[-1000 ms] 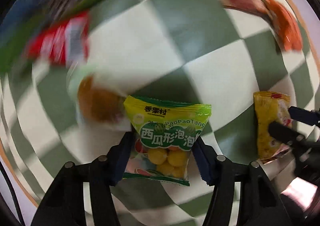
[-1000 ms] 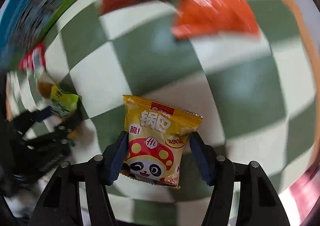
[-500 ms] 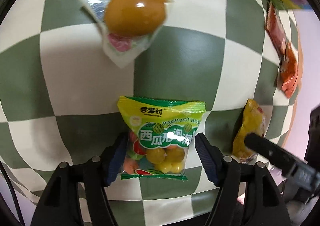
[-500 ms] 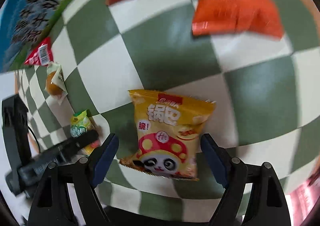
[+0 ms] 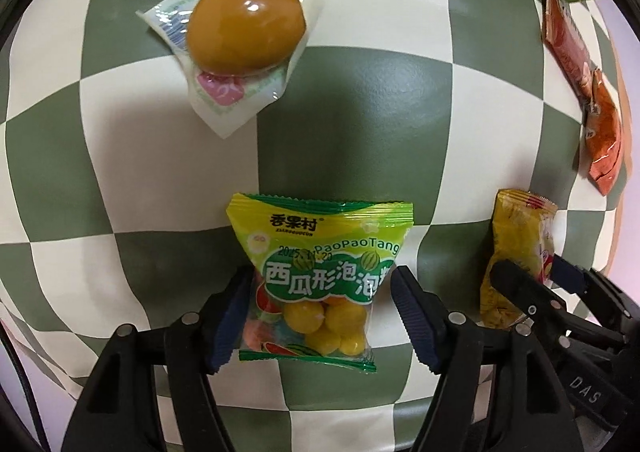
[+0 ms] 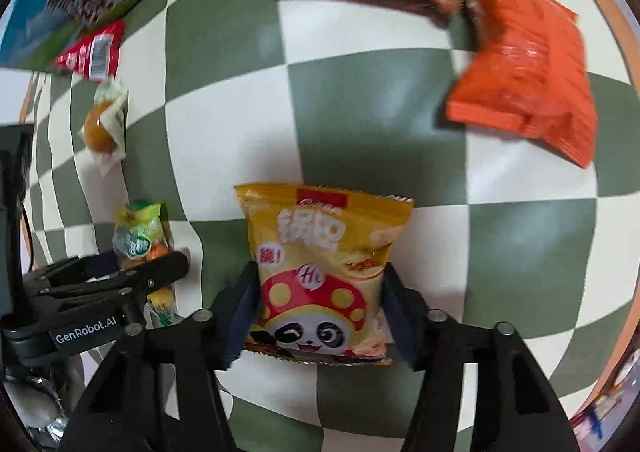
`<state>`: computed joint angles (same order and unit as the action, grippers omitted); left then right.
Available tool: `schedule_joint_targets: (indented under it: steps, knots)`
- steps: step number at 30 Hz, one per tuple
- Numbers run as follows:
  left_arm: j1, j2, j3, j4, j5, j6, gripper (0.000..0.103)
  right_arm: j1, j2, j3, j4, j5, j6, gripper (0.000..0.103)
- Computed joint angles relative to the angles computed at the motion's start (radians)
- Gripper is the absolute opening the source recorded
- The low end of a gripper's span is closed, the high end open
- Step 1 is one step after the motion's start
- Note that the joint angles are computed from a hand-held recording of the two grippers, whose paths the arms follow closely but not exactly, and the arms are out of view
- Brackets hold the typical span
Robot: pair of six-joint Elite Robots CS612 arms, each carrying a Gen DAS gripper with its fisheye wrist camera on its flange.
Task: Organize snacks
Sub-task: 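Carry both bags into the box and release them at its front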
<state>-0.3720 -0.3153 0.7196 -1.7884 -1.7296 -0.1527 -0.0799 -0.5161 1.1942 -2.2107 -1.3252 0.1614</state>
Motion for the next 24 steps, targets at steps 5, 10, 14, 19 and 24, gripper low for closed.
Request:
schedule_joint_targets:
  steps: [5, 10, 14, 19, 24]
  knots:
    - [0.001, -0.009, 0.001, -0.005, 0.027, -0.022, 0.055, 0.01, 0.01, -0.019, 0.001, -0.02, 0.006, 0.059]
    - [0.003, -0.031, 0.027, -0.018, 0.007, -0.021, 0.05, 0.016, -0.005, 0.006, -0.044, -0.014, 0.023, 0.051]
    - [0.006, -0.062, 0.055, -0.046, -0.023, -0.023, 0.05, 0.001, -0.038, 0.058, -0.095, 0.021, 0.019, 0.05]
    - [0.015, -0.107, 0.056, -0.099, -0.085, -0.024, 0.05, -0.022, -0.089, 0.101, -0.154, 0.092, 0.003, 0.05]
    - [0.022, -0.096, -0.065, -0.138, -0.165, -0.031, 0.05, -0.048, -0.144, 0.1, -0.235, 0.174, -0.005, 0.05]
